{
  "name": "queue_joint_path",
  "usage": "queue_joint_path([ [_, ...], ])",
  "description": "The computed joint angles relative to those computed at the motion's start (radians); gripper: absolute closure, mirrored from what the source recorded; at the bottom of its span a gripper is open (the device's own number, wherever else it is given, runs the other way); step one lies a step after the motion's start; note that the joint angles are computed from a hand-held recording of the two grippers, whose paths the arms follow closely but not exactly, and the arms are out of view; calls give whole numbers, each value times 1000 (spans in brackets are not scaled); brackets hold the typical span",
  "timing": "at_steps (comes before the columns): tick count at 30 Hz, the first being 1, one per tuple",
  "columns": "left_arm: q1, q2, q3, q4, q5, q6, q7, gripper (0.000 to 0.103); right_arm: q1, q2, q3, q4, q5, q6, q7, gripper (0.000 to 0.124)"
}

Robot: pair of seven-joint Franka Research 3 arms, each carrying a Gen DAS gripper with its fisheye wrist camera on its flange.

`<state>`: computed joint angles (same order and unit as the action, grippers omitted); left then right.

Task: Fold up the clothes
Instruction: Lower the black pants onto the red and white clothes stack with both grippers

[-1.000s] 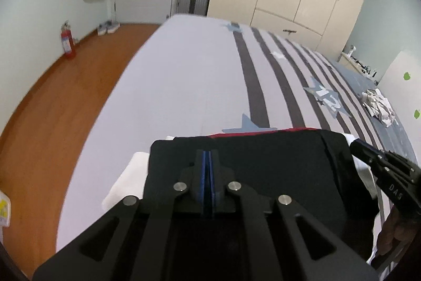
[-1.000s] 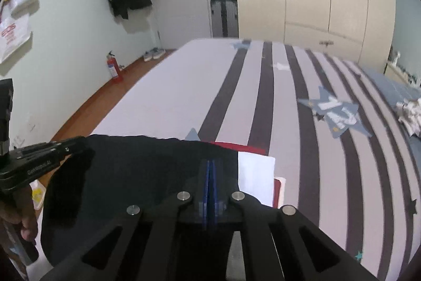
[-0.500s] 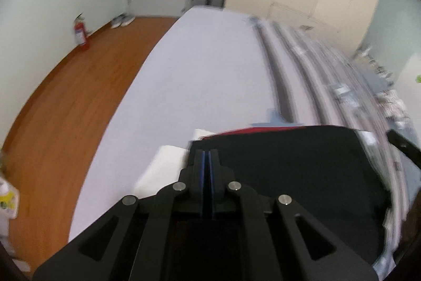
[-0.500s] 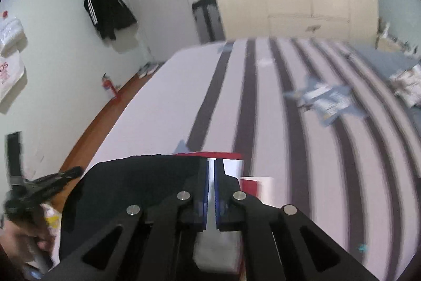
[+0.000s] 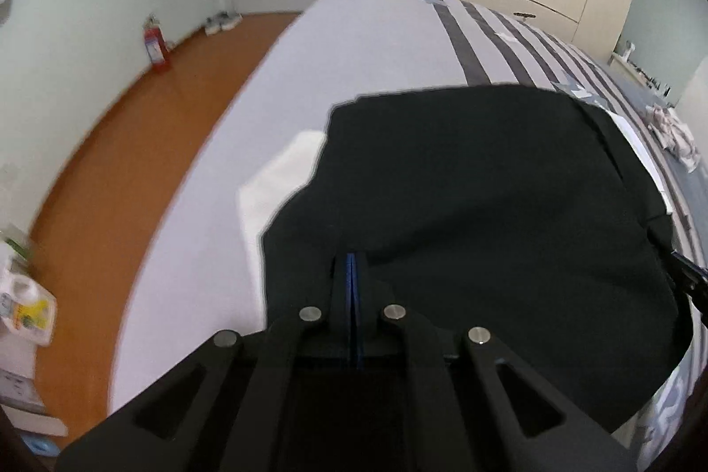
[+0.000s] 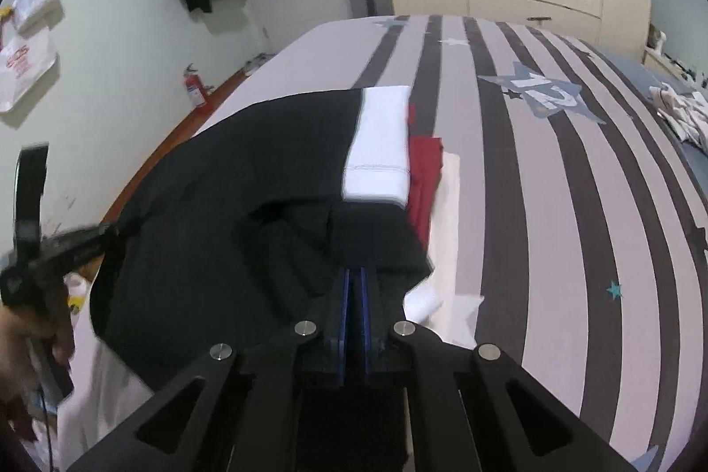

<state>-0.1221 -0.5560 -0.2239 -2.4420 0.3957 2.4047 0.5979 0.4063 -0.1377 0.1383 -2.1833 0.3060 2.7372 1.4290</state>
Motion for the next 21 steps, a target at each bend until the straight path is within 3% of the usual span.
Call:
queue_joint_path([
  [7, -41, -36, 1, 21, -32, 44, 63, 100, -2, 33, 9, 46, 2, 63, 44, 108],
  [11, -70, 6, 21, 11, -119, 24, 65, 100, 6, 112, 15, 122, -29, 0, 94, 105],
  [18, -104, -8, 14, -1, -163, 22, 71, 100, 59, 40, 11, 50, 173, -4, -128, 105],
  [21, -109, -11, 25, -7, -173, 31, 97, 100, 57, 7, 5, 20, 189, -16, -152, 104],
])
